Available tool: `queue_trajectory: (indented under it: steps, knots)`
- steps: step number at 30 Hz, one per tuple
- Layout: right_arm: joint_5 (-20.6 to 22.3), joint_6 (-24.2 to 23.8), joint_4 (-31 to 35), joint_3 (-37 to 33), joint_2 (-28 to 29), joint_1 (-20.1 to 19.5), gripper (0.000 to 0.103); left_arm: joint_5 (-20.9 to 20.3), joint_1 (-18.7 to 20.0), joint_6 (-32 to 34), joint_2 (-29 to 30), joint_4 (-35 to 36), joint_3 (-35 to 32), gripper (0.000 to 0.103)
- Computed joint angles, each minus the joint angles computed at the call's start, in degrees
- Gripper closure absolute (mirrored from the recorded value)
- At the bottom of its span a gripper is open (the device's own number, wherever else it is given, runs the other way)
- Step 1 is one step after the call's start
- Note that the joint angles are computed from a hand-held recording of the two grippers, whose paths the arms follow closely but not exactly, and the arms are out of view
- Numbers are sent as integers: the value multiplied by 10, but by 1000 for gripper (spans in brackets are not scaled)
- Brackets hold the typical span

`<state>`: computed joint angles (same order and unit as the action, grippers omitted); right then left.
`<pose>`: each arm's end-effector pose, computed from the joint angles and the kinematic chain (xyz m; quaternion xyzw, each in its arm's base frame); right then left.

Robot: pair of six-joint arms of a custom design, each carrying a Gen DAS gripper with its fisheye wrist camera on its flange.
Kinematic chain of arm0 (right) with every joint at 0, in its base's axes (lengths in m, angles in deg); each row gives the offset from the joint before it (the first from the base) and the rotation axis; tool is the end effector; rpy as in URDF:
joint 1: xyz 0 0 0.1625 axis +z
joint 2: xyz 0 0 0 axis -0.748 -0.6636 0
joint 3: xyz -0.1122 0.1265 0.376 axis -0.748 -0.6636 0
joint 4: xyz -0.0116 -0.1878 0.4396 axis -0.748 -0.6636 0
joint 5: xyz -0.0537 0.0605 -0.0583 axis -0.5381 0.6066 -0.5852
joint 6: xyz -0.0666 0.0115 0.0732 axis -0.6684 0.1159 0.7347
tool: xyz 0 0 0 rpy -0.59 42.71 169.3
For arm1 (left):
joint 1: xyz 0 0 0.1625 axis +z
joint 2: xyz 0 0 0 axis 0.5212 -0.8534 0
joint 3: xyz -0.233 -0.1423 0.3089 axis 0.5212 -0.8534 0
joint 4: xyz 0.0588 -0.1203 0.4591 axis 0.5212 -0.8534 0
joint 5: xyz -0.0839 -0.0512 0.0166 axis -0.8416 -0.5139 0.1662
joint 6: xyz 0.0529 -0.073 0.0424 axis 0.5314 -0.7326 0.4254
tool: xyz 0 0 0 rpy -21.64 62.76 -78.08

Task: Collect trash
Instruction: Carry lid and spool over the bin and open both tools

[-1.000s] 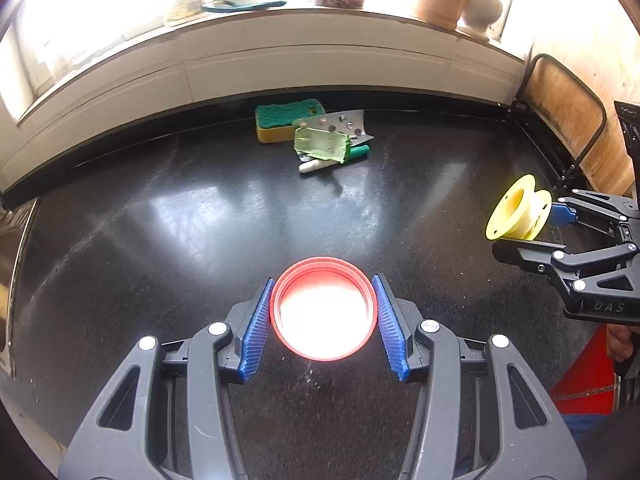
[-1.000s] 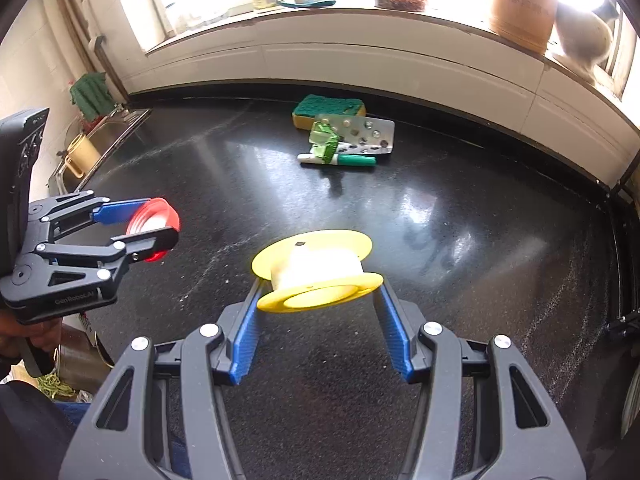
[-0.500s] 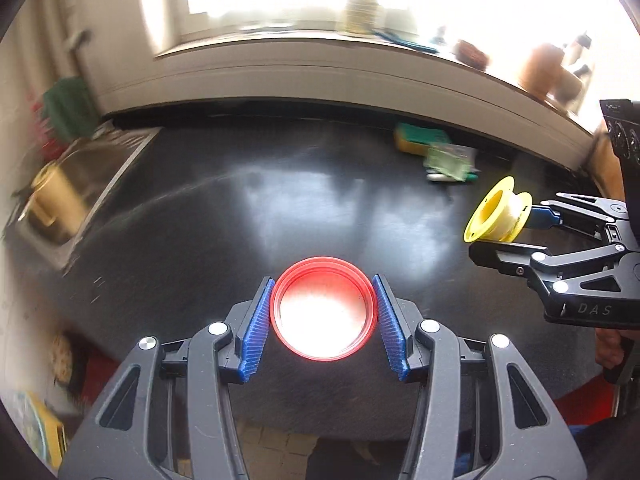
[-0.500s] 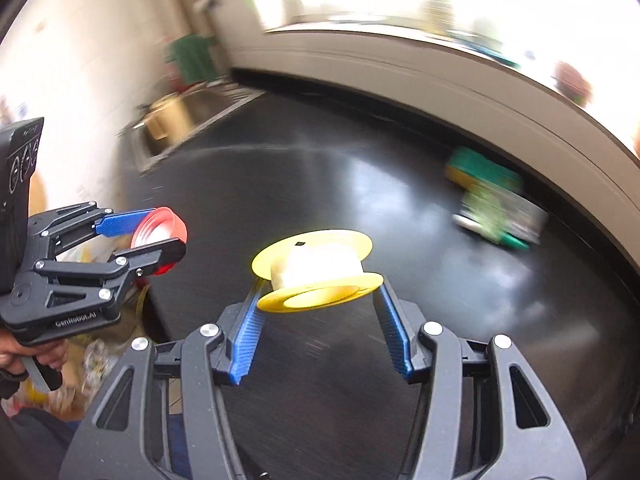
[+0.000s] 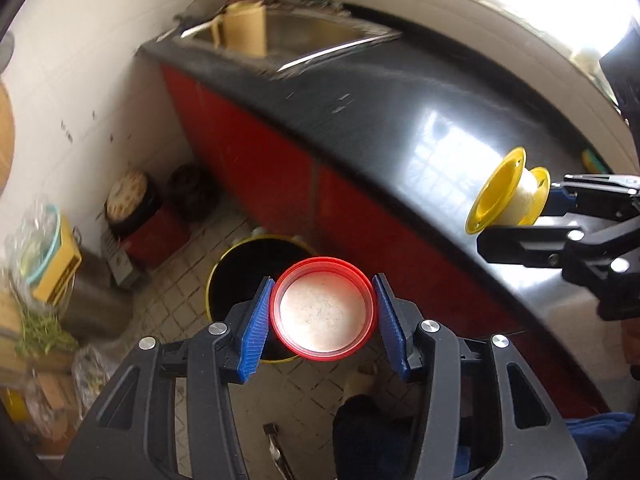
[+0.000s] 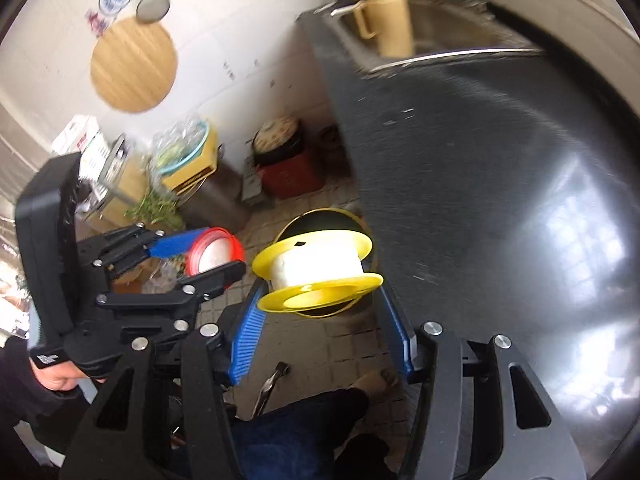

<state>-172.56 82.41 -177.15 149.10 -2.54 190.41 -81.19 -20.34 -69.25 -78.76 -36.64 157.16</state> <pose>0.5331 -0.2857 0.1484 0.2608 -0.9522 0.0561 0.1490 -0.2022 -0.2327 0.4479 0.1577 0.9080 -0.2007 0.3323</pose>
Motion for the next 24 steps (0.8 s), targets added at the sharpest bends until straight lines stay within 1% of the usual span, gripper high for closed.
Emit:
queue_trajectory:
  steps: [1, 5, 6, 7, 9, 14, 15, 16, 17, 18, 20, 22, 24]
  knots:
    - [8, -8, -5, -11, 22, -5, 49, 7, 13, 3, -24, 4, 9, 54]
    - [16, -26, -7, -49, 88, -18, 49, 27, 69, 49, -68, -17, 35, 54]
    - [17, -27, -4, -61, 106, -22, 49, 31, 75, 56, -74, -19, 39, 54]
    - [17, -29, -6, -69, 120, -25, 49, 33, 91, 69, -79, -26, 42, 54]
    - [14, -33, -3, -90, 146, -30, 49, 38, 115, 95, -83, -54, 50, 54]
    - [9, -42, 8, -134, 191, -35, 49, 40, 143, 128, -98, -81, 63, 54]
    - [10, -40, 18, -142, 197, -36, 49, 41, 148, 135, -97, -85, 64, 53]
    - [8, -38, 23, -147, 202, -37, 48, 43, 154, 138, -96, -86, 66, 50]
    - [7, -38, 25, -149, 204, -37, 44, 44, 159, 139, -95, -85, 67, 36]
    - [4, -38, 26, -151, 204, -37, 41, 49, 160, 137, -98, -85, 69, 29]
    - [4, -37, 26, -151, 201, -37, 32, 52, 158, 129, -99, -79, 69, 29]
    - [2, -34, 29, -147, 191, -37, 31, 52, 159, 122, -96, -74, 66, 28]
    - [1, -30, 26, -136, 173, -33, 31, 54, 150, 108, -93, -61, 61, 26]
